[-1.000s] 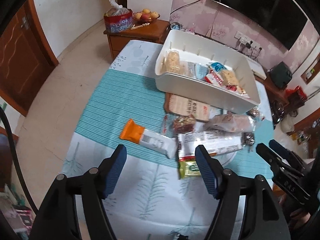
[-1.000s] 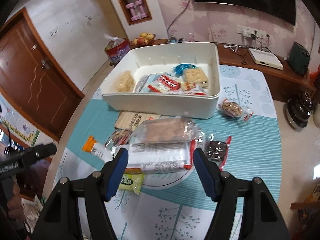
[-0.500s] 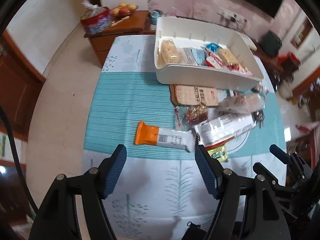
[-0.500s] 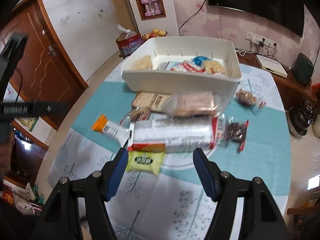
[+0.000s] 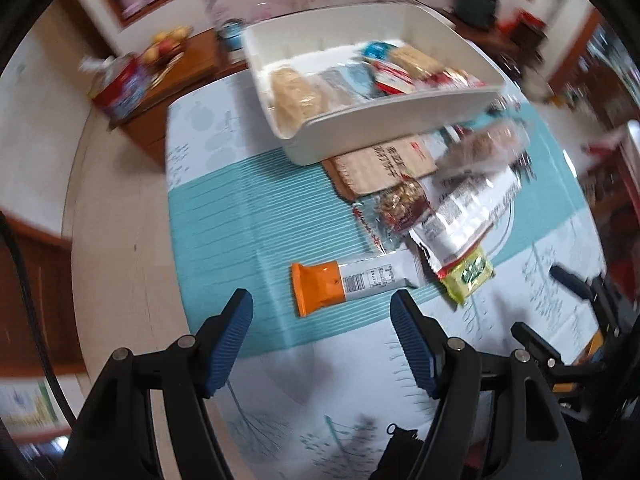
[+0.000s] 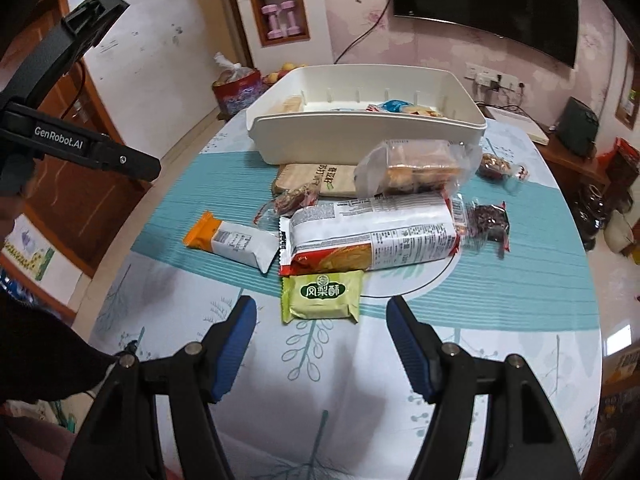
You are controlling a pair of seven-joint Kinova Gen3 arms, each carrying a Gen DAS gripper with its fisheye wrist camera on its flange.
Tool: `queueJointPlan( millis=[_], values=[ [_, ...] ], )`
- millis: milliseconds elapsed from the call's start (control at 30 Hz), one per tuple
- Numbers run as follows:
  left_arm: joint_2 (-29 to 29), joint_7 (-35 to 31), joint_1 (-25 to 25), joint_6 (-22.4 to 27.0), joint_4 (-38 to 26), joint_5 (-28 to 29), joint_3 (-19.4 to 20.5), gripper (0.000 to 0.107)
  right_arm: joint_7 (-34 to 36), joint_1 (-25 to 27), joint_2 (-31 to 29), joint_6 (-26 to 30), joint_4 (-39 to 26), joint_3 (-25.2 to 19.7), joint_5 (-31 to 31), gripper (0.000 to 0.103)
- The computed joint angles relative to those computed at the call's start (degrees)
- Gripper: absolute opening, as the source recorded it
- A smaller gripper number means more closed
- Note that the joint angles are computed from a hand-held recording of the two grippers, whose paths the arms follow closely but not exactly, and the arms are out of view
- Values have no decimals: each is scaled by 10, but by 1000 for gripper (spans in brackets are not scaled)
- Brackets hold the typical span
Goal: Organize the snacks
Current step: 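Grasp the orange-ended bar with the left tool while the right tool grasps the green pineapple-cake pack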
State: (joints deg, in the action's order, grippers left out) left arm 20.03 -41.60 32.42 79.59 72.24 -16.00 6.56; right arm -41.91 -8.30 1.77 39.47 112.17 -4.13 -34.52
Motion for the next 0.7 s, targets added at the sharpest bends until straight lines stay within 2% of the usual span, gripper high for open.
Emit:
queueJointPlan(
  millis=[67, 200, 267, 400, 567, 700],
  values=[
    [5, -47, -17, -22, 12, -12, 24, 70, -24, -8, -1, -24, 12, -5, 10, 84],
    [22, -140, -39, -48, 21, -7, 47, 72, -75, -23, 5, -56, 27, -13, 31, 84],
    [33, -186, -56, -64, 27, 4, 62, 77, -92, -28, 9, -77, 36, -17, 36, 84],
    [55, -274, -35, -78, 31, 31, 17, 79, -140, -40, 19, -107, 46, -24, 68, 84],
    [72, -340, -40, -105, 43, 45, 12, 79, -171, -53, 28, -169, 62, -39, 102, 84],
    [85, -371, -38, -124, 49, 48, 6, 79, -216, -67, 47, -182, 55, -44, 148, 84]
  ],
)
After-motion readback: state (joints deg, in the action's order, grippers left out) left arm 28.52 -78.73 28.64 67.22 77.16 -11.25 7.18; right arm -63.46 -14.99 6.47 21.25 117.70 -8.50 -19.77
